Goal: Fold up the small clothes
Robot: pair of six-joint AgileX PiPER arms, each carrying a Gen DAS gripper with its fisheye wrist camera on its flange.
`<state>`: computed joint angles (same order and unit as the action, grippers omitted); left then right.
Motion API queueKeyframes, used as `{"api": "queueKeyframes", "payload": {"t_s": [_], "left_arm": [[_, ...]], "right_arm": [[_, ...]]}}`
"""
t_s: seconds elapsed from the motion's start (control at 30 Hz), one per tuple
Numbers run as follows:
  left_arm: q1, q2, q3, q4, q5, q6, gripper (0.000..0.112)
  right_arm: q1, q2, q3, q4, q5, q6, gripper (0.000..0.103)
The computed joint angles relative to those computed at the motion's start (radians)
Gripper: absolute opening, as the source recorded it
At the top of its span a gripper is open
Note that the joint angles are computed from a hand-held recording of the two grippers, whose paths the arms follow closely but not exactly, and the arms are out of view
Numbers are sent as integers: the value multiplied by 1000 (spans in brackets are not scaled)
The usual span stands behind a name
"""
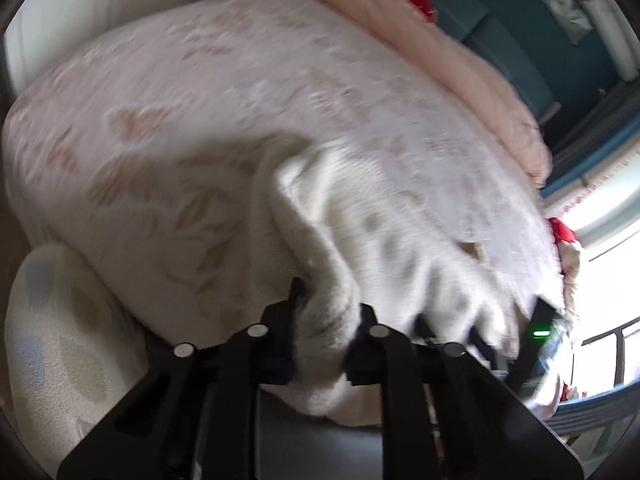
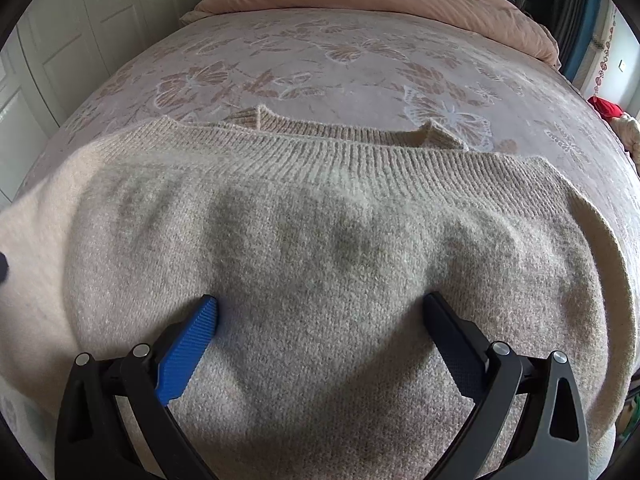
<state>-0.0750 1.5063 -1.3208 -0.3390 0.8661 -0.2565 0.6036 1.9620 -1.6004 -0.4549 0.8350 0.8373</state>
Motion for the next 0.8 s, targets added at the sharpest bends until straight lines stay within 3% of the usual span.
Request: {"api": "queueKeyframes", "payload": {"t_s": [0.2, 0.43, 0.67, 0.73, 0.8], "left_arm": [[-170, 39, -204, 74, 77, -52, 12], [-431, 167, -448, 219, 168, -98, 12], [-641, 383, -582, 249, 233, -66, 14], [-716, 447, -609, 344, 270, -74, 23], [-739, 415, -537, 359, 247, -70, 32]], "right_arm": [[-42, -57, 53, 105, -57, -101, 98], [-229, -372, 371, 233, -187, -152, 98], [-458, -583, 529, 371, -147, -354, 98], [-497, -597, 534, 457, -141, -442, 98], [-518, -597, 524, 562, -127, -554, 98]]}}
